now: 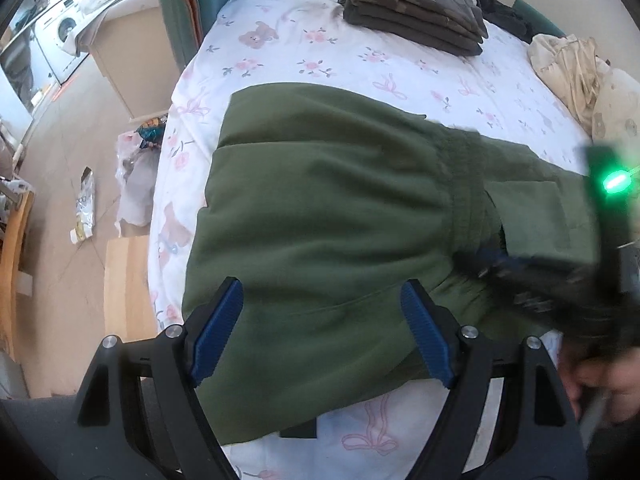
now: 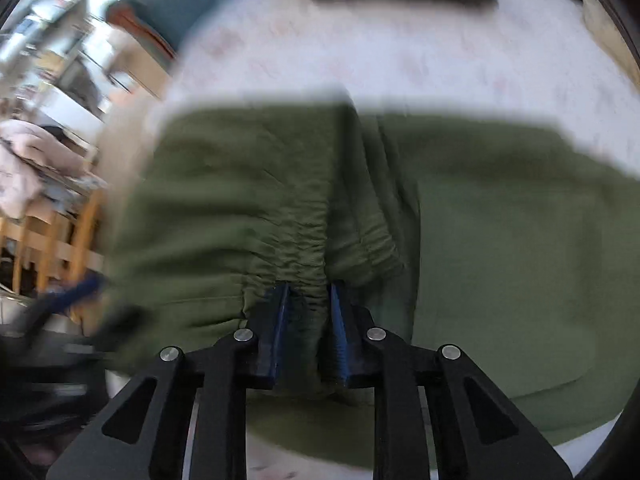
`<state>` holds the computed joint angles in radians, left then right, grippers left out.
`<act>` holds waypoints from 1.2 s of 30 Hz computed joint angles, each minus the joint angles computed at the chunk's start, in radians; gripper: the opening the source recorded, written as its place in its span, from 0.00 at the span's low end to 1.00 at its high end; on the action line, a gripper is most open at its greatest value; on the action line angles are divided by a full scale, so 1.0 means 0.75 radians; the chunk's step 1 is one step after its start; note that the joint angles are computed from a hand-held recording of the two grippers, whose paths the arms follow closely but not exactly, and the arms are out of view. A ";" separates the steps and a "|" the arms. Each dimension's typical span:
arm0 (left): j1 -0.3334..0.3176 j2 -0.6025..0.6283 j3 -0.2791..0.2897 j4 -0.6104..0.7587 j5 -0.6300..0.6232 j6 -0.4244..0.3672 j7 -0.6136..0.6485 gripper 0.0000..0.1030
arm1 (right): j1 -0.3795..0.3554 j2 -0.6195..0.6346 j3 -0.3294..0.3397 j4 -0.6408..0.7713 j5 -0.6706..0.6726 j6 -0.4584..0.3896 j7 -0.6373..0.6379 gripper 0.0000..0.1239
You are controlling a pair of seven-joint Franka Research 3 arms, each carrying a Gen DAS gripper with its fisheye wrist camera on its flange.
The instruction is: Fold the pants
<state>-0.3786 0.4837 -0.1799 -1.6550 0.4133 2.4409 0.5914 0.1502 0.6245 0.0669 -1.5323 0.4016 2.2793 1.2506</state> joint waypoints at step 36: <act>-0.081 0.366 0.017 0.461 -0.116 -0.133 0.069 0.76 | -0.531 -0.047 -0.257 -0.141 0.350 0.493 0.598 0.31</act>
<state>-0.4394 0.7581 -0.1673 -1.3092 0.3260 2.3414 0.6434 -0.2484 0.5896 -0.1255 -1.6378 0.6641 2.6493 1.6987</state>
